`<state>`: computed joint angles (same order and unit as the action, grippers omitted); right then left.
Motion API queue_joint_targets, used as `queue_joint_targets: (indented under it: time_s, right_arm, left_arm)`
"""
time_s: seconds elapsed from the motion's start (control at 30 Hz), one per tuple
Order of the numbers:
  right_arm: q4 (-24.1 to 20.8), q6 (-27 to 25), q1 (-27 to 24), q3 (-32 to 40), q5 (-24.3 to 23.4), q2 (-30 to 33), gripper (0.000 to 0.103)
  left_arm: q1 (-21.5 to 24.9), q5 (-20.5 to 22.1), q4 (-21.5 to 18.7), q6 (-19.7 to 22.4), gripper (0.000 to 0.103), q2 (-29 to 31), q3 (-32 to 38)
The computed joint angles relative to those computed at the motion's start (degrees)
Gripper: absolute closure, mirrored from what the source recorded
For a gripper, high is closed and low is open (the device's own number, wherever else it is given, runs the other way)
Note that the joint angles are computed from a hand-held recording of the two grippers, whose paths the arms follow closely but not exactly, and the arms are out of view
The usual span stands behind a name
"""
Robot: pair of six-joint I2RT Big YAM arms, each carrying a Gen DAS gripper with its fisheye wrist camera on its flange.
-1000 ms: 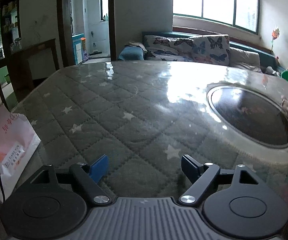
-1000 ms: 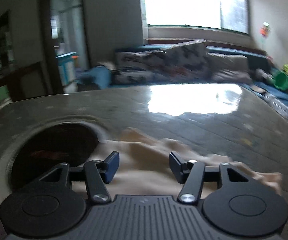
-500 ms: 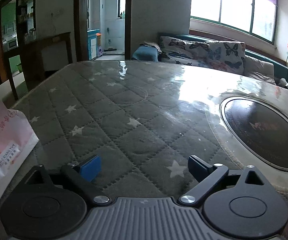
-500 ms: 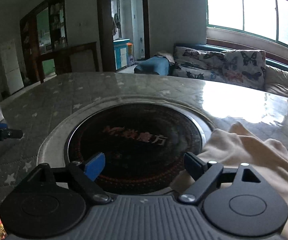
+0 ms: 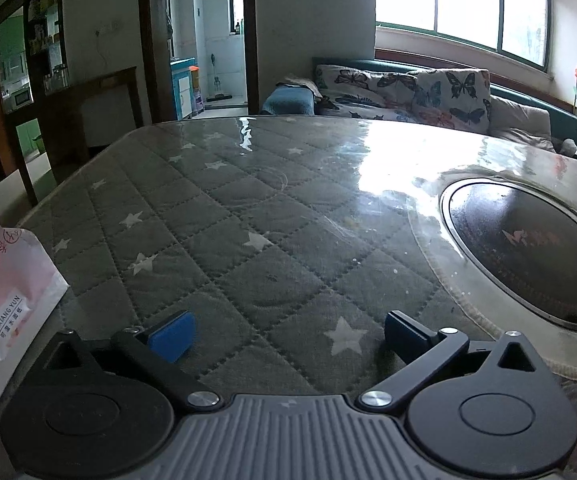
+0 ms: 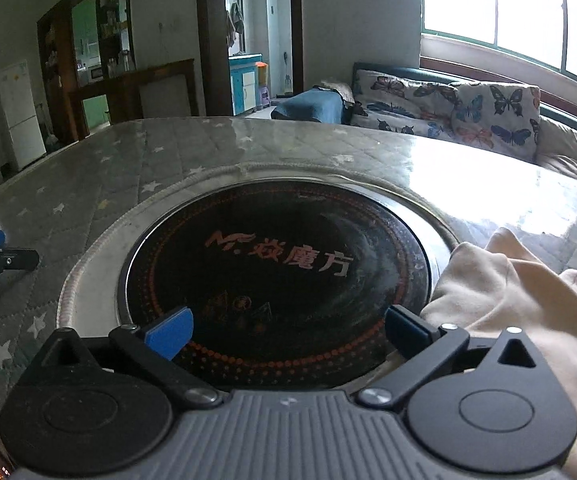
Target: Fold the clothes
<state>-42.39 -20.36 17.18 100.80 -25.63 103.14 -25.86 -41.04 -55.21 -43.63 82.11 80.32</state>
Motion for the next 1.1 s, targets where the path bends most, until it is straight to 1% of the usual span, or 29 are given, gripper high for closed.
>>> queue_joint_targets:
  time_s: [0.1,0.27,0.43,0.67,1.1]
  right_arm:
    - [-1.0,-0.7,0.4,0.6,1.2,0.4,0.0]
    - [-1.3,-1.8,1.0,0.6,2.8,0.5,0.0]
    - [-1.2,-1.8,1.0,0.6,2.8,0.6,0.0]
    - [-2.4,-1.8,0.7,1.5,2.0,1.1,0.0]
    - [-2.7,-2.2,0.6,1.7,1.7,1.2,0.0]
  left_arm:
    - [0.1,0.0,0.1,0.1,0.0,0.0,0.0]
    - [0.2,0.1,0.3,0.3,0.0,0.0,-0.1]
    - [0.3,0.1,0.5,0.4,0.0,-0.2,-0.4]
    - [0.3,0.1,0.5,0.5,0.0,-0.2,-0.4]
    - [0.4,0.1,0.6,0.6,0.0,-0.3,-0.5]
